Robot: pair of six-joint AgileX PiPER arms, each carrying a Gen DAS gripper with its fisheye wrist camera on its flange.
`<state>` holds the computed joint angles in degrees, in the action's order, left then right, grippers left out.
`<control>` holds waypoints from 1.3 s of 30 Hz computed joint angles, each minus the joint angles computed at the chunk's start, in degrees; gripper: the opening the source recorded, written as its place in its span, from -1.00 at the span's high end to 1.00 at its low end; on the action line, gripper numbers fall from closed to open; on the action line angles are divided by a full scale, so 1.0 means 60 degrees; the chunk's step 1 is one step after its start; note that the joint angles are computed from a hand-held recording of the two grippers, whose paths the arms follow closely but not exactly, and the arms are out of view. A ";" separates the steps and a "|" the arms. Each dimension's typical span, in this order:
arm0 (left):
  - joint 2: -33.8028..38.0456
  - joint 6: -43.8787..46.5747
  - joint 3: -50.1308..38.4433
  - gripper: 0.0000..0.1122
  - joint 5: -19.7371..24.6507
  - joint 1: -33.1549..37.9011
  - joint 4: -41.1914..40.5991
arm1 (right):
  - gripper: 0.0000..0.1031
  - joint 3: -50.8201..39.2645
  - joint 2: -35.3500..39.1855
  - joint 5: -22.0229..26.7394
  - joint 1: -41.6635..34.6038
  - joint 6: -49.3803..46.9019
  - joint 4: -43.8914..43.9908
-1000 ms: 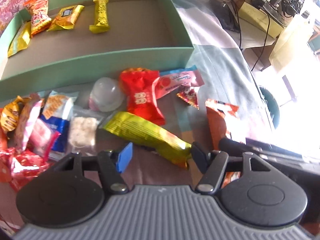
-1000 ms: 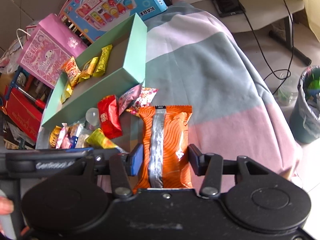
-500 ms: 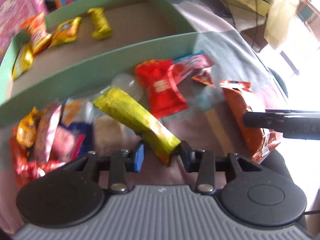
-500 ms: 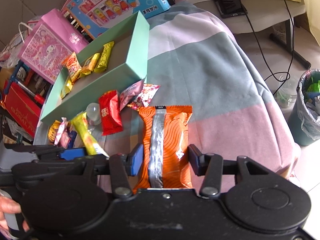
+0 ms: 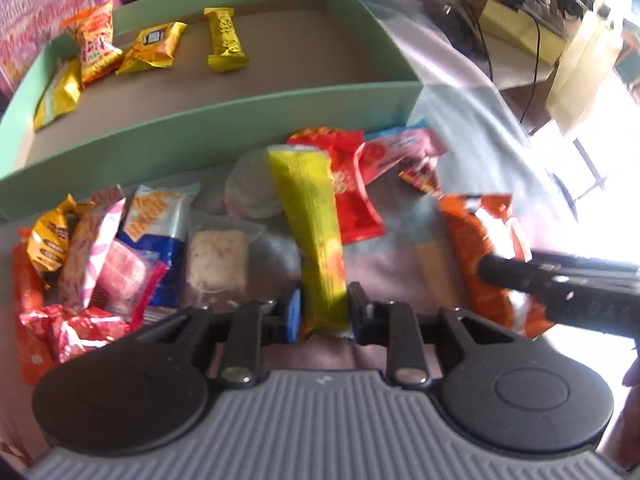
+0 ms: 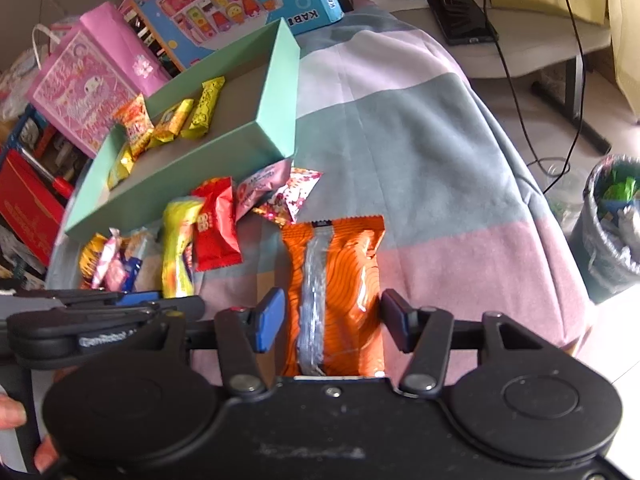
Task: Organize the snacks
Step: 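Grasp the long yellow-green bag with the left tool while the right tool holds the orange bag, then lower both bags into the teal box and open both tools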
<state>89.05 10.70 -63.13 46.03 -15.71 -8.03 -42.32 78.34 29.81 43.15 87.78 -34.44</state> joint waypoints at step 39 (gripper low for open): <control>0.4529 0.1943 -0.7293 0.61 0.2624 0.1303 -0.1583 | 0.06 -0.8854 0.5121 0.2233 -0.2848 -0.7041 0.4084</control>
<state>116.22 22.36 -106.89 61.77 -7.89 -17.53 -95.44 109.07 43.20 26.07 45.54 -9.93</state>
